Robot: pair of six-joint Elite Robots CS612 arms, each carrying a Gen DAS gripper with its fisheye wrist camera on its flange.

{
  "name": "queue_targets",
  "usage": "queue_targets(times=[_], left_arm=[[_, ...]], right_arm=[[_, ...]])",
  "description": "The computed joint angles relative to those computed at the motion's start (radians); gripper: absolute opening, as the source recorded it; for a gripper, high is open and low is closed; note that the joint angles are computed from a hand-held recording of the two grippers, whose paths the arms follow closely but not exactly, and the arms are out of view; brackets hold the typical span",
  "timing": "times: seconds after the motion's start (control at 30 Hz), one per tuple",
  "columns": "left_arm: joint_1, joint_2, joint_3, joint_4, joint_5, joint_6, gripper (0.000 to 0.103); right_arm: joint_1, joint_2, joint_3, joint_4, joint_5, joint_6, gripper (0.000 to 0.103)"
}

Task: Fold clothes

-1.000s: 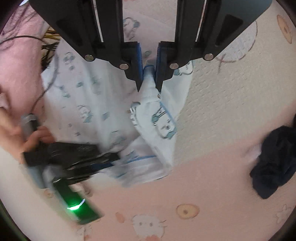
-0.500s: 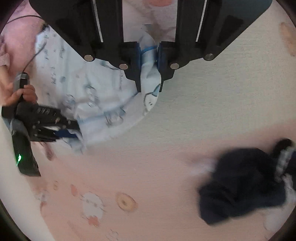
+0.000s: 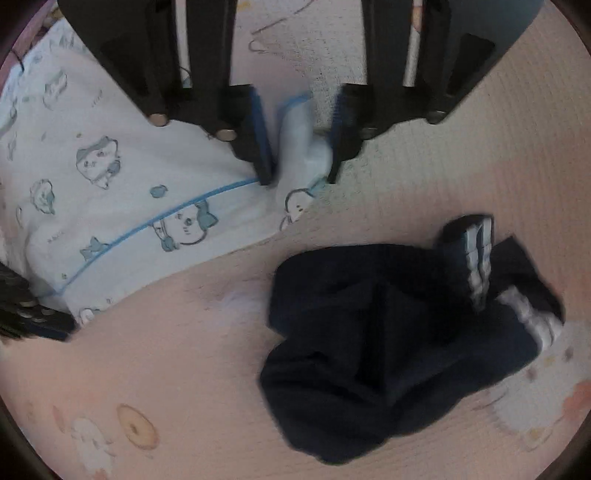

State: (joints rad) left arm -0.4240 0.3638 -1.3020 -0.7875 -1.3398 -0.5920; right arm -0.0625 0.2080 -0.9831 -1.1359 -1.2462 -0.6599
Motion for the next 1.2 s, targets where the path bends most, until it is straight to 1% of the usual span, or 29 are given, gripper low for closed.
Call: queue_targets(times=[0.03, 0.07, 0.1, 0.13, 0.2, 0.27, 0.3, 0.37, 0.43, 0.53, 0.57, 0.63, 0.7, 0.77, 0.8, 0.87, 0.9, 1.0, 1.03, 1.1, 1.13, 1.17, 1.2], left_arm=[[-0.003, 0.015, -0.039, -0.031, -0.005, -0.037, 0.045], [-0.006, 0.031, -0.081, -0.060, -0.009, -0.087, 0.059], [-0.010, 0.047, -0.126, -0.079, -0.012, -0.157, 0.062], [-0.016, 0.061, -0.165, -0.078, -0.015, -0.224, 0.063], [-0.034, 0.078, -0.224, -0.037, -0.036, -0.332, 0.063], [-0.061, 0.086, -0.260, 0.022, -0.059, -0.382, 0.063], [-0.076, 0.093, -0.279, 0.042, -0.084, -0.405, 0.063], [-0.108, 0.109, -0.314, 0.052, -0.115, -0.433, 0.063], [-0.143, 0.117, -0.337, 0.061, -0.111, -0.447, 0.061], [-0.182, 0.114, -0.343, 0.083, -0.091, -0.416, 0.050], [-0.192, 0.114, -0.347, 0.096, -0.091, -0.415, 0.049], [-0.201, 0.122, -0.361, 0.116, -0.126, -0.437, 0.045], [-0.205, 0.146, -0.395, 0.119, -0.169, -0.510, 0.043], [-0.207, 0.193, -0.462, 0.055, -0.203, -0.608, 0.041], [-0.207, 0.212, -0.490, 0.019, -0.210, -0.635, 0.041], [-0.208, 0.250, -0.542, -0.051, -0.220, -0.686, 0.041], [-0.209, 0.261, -0.559, -0.071, -0.225, -0.700, 0.042], [-0.208, 0.275, -0.579, -0.118, -0.237, -0.709, 0.042], [-0.207, 0.269, -0.569, -0.124, -0.238, -0.700, 0.042], [-0.203, 0.265, -0.551, -0.113, -0.251, -0.679, 0.042], [-0.200, 0.264, -0.543, -0.114, -0.260, -0.666, 0.041], [-0.198, 0.268, -0.537, -0.129, -0.268, -0.648, 0.039], [-0.195, 0.272, -0.531, -0.143, -0.277, -0.631, 0.032]], right_arm=[[-0.012, -0.009, 0.002, 0.017, 0.038, 0.019, 0.023], [-0.028, -0.014, -0.011, 0.044, 0.073, 0.021, 0.026], [-0.043, -0.018, -0.025, 0.070, 0.100, 0.022, 0.029], [-0.053, -0.021, -0.040, 0.101, 0.107, 0.018, 0.029], [-0.081, -0.018, -0.097, 0.219, 0.129, -0.021, 0.030], [-0.109, -0.020, -0.125, 0.295, 0.140, -0.066, 0.031], [-0.119, -0.008, -0.161, 0.330, 0.135, -0.070, 0.032], [-0.128, 0.028, -0.263, 0.410, 0.115, -0.063, 0.032], [-0.144, 0.059, -0.357, 0.493, 0.098, -0.073, 0.032], [-0.177, 0.099, -0.474, 0.625, 0.076, -0.139, 0.032], [-0.187, 0.112, -0.507, 0.662, 0.067, -0.163, 0.032], [-0.205, 0.134, -0.567, 0.733, 0.050, -0.211, 0.032], [-0.212, 0.143, -0.604, 0.785, 0.043, -0.264, 0.032], [-0.211, 0.153, -0.637, 0.789, -0.002, -0.297, 0.032], [-0.211, 0.157, -0.648, 0.774, -0.022, -0.281, 0.032], [-0.220, 0.157, -0.641, 0.757, -0.025, -0.210, 0.033], [-0.224, 0.157, -0.638, 0.748, -0.026, -0.175, 0.034], [-0.235, 0.159, -0.623, 0.697, -0.044, -0.079, 0.034], [-0.238, 0.159, -0.620, 0.691, -0.045, -0.069, 0.035], [-0.242, 0.159, -0.614, 0.682, -0.048, -0.051, 0.042], [-0.242, 0.160, -0.617, 0.682, -0.052, -0.048, 0.042], [-0.239, 0.165, -0.623, 0.680, -0.060, -0.048, 0.043], [-0.237, 0.168, -0.624, 0.673, -0.070, -0.052, 0.043]])
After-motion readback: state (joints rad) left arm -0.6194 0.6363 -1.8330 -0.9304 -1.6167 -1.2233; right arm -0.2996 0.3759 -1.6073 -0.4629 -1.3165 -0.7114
